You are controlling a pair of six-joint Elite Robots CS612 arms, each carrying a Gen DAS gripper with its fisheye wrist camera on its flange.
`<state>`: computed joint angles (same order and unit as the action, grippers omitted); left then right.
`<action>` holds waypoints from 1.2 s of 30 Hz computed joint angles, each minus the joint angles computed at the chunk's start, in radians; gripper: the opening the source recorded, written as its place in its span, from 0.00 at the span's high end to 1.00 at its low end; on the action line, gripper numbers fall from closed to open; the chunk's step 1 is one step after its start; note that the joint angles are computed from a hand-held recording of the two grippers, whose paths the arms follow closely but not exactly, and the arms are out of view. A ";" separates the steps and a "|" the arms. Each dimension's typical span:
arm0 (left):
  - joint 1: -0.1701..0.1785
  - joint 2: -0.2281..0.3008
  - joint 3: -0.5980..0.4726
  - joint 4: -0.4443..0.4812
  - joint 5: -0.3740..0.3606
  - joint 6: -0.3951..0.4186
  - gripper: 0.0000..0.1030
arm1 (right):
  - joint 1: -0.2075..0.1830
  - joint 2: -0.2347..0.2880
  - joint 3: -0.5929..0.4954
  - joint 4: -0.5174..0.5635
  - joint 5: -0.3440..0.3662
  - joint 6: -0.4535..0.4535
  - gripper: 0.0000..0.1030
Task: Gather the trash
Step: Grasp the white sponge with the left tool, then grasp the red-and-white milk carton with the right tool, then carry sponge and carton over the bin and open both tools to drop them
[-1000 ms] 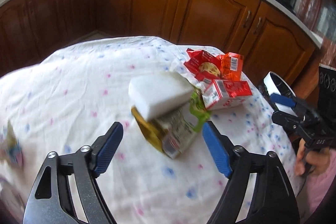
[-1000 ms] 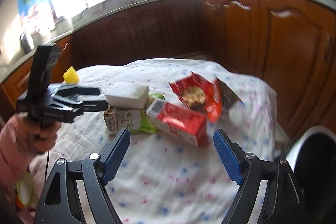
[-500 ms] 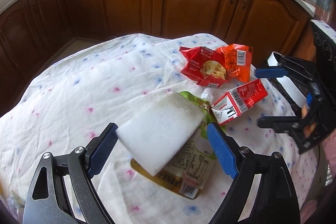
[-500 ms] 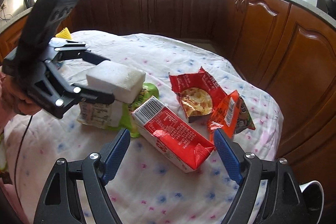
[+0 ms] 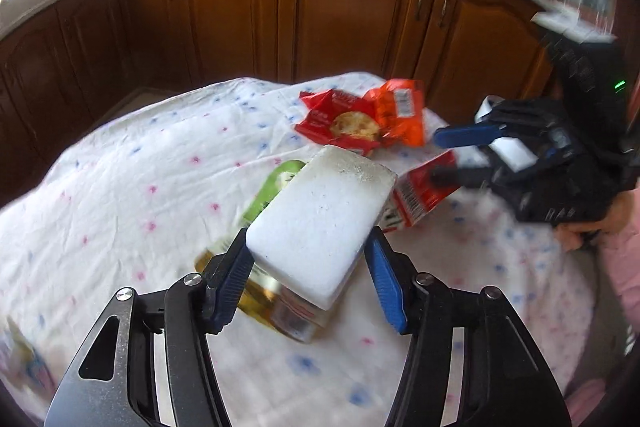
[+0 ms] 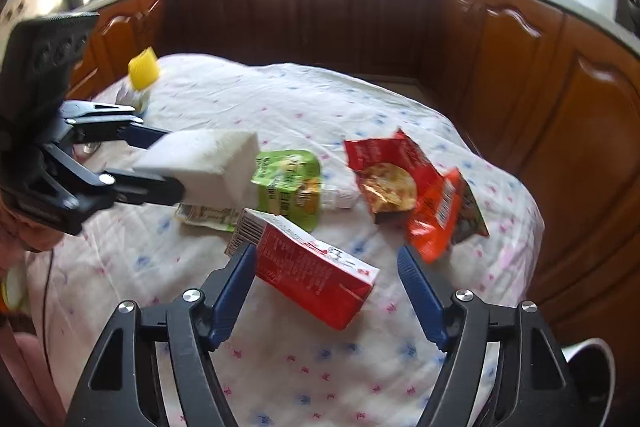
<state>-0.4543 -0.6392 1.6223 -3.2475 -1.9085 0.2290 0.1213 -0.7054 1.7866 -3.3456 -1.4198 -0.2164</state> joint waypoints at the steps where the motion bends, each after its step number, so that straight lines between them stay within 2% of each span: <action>1: 0.004 -0.003 0.009 -0.013 -0.010 -0.024 0.46 | 0.004 0.000 -0.007 0.024 -0.003 -0.020 0.28; 5: 0.020 -0.013 0.059 -0.080 -0.056 -0.134 0.46 | 0.025 0.003 -0.034 0.122 -0.026 -0.110 0.28; 7: 0.023 -0.016 0.080 -0.106 -0.047 -0.171 0.46 | 0.035 0.009 -0.041 0.147 -0.060 -0.131 0.30; 10: 0.028 -0.015 0.099 -0.120 -0.057 -0.217 0.46 | 0.041 0.018 -0.040 0.170 -0.102 -0.127 0.33; 13: 0.034 -0.014 0.115 -0.129 -0.070 -0.253 0.46 | 0.038 0.020 -0.017 0.116 -0.104 -0.096 0.34; 16: 0.032 -0.014 0.131 -0.153 -0.082 -0.282 0.46 | 0.022 0.007 0.017 0.065 -0.059 -0.017 0.38; 17: 0.031 -0.016 0.138 -0.162 -0.084 -0.287 0.46 | 0.019 0.004 0.031 0.040 -0.054 0.008 0.47; 18: 0.028 -0.018 0.145 -0.175 -0.086 -0.295 0.46 | 0.017 -0.001 0.048 0.009 -0.052 0.049 0.49; 23: 0.019 -0.027 0.170 -0.222 -0.093 -0.342 0.46 | 0.003 -0.011 0.139 -0.173 -0.049 0.246 0.50; 27: -0.003 -0.033 0.185 -0.249 -0.083 -0.365 0.46 | -0.015 -0.020 0.230 -0.338 -0.051 0.425 0.50; 32: -0.043 -0.043 0.204 -0.276 -0.066 -0.365 0.46 | -0.032 -0.034 0.309 -0.440 -0.100 0.566 0.50; 36: -0.075 -0.050 0.207 -0.275 -0.067 -0.350 0.45 | -0.054 -0.053 0.356 -0.486 -0.127 0.641 0.50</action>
